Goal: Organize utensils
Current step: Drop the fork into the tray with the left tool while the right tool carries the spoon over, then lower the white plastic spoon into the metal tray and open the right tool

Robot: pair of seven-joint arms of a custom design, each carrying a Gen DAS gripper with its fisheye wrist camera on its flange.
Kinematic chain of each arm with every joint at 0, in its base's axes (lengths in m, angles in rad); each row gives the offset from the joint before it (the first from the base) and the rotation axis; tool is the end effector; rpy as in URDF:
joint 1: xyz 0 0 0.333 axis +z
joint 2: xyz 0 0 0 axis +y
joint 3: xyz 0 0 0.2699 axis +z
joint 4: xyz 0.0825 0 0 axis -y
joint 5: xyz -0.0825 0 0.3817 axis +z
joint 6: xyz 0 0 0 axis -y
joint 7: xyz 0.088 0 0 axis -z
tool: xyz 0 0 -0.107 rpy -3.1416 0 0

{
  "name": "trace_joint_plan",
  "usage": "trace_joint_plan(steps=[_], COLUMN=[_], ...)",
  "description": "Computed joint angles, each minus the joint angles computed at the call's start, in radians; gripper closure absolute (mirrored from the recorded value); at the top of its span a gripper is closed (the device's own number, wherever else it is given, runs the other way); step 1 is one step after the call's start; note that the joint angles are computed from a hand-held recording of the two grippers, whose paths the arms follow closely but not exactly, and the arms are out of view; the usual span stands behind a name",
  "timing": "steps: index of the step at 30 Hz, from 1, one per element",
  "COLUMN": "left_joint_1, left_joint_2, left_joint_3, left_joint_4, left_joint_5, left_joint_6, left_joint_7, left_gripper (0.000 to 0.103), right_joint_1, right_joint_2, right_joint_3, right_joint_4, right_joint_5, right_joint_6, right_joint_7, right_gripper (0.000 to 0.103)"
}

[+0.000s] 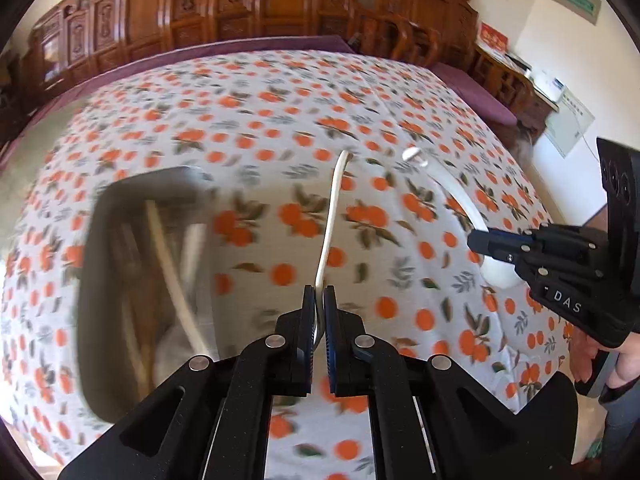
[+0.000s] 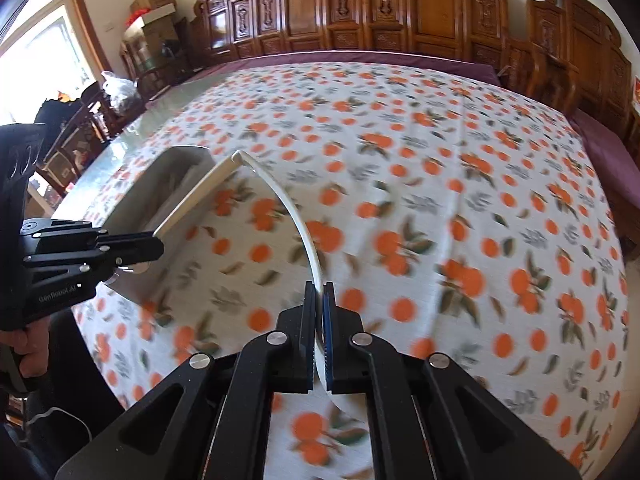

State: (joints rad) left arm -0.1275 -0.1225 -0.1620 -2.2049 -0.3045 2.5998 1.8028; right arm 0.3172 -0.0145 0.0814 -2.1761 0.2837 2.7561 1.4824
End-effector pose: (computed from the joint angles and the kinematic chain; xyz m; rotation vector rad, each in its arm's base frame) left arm 0.5296 -0.1530 0.4450 -1.6805 2.2918 -0.7448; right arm 0.5329 0.2120 0.4192 -2.0164 1.5555 -0.2654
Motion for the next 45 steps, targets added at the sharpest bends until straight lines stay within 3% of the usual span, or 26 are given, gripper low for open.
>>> trace_joint_plan(steps=[9, 21, 24, 45], left_joint_1=[0.07, 0.122, 0.126, 0.21], left_joint_2=[0.0, 0.074, 0.06, -0.102], left_joint_3=[0.052, 0.056, 0.06, 0.12], left_joint_4=[-0.007, 0.031, 0.019, -0.084], left_joint_5=[-0.01, 0.061, 0.044, 0.024], left_joint_6=[-0.02, -0.011, -0.001, 0.068], left_joint_7=[0.004, -0.071, -0.052, 0.083], left_gripper=[0.099, 0.096, 0.088, 0.079], right_joint_1=[0.032, 0.045, 0.051, 0.11], right_joint_2=[0.083, 0.135, 0.149, 0.421], right_joint_3=[0.052, 0.086, 0.092, 0.18], right_joint_4=[0.114, 0.195, 0.22, 0.585], right_joint_5=[0.032, 0.06, 0.043, -0.008], right_joint_6=[-0.008, -0.006, -0.011, -0.065], right_joint_7=[0.022, 0.078, 0.099, 0.234], right_gripper=[0.098, 0.098, 0.098, 0.098])
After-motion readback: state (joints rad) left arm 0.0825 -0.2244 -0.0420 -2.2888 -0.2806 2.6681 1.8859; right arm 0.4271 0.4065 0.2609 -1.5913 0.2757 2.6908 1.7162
